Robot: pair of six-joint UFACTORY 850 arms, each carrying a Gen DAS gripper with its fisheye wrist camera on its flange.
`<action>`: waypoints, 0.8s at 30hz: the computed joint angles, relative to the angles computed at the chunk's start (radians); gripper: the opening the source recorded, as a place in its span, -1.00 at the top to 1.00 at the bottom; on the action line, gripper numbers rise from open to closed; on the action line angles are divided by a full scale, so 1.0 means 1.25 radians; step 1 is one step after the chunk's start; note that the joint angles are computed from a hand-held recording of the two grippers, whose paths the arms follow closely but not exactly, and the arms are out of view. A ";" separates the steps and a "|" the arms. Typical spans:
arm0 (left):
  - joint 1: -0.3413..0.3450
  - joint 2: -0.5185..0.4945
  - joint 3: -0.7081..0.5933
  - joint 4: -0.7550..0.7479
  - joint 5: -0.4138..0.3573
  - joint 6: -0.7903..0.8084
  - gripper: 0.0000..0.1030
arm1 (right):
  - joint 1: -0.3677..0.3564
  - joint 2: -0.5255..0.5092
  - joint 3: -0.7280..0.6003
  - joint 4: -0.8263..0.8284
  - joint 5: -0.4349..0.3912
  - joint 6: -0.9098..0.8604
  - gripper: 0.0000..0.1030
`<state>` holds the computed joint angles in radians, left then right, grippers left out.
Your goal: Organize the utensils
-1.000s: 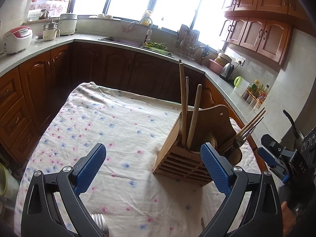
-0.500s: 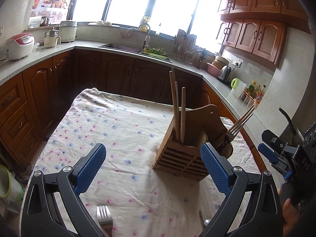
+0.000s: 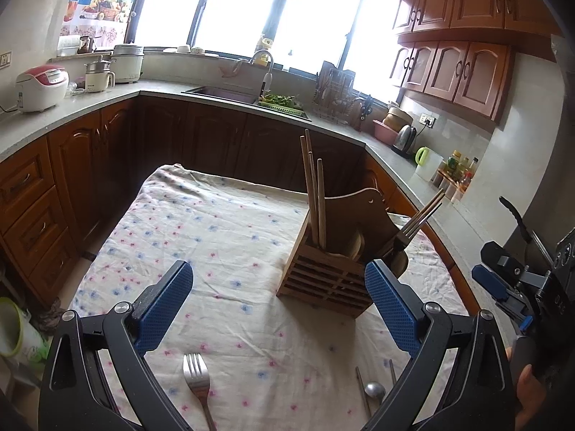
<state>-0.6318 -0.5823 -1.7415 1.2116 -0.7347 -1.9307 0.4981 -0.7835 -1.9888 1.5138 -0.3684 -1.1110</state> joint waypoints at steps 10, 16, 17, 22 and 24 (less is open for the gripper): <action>-0.031 0.029 0.038 0.018 -0.038 -0.023 -0.93 | 0.000 0.062 0.097 0.122 -0.004 -0.126 -0.77; -0.050 0.037 0.049 0.029 -0.065 -0.027 -0.94 | -0.001 0.092 0.147 0.181 -0.017 -0.194 -0.79; -0.054 0.039 0.051 0.033 -0.071 -0.028 -0.94 | -0.002 0.098 0.157 0.193 -0.019 -0.207 -0.79; -0.077 0.040 0.054 0.046 -0.120 -0.022 -0.94 | -0.003 0.131 0.210 0.259 -0.035 -0.281 -0.83; -0.086 0.047 0.068 0.059 -0.128 -0.027 -0.94 | -0.002 0.148 0.237 0.296 -0.040 -0.329 -0.86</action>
<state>-0.7396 -0.5241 -1.6569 1.2855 -0.8945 -1.9644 0.4962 -0.5984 -1.6923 1.8843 -0.4183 -1.5221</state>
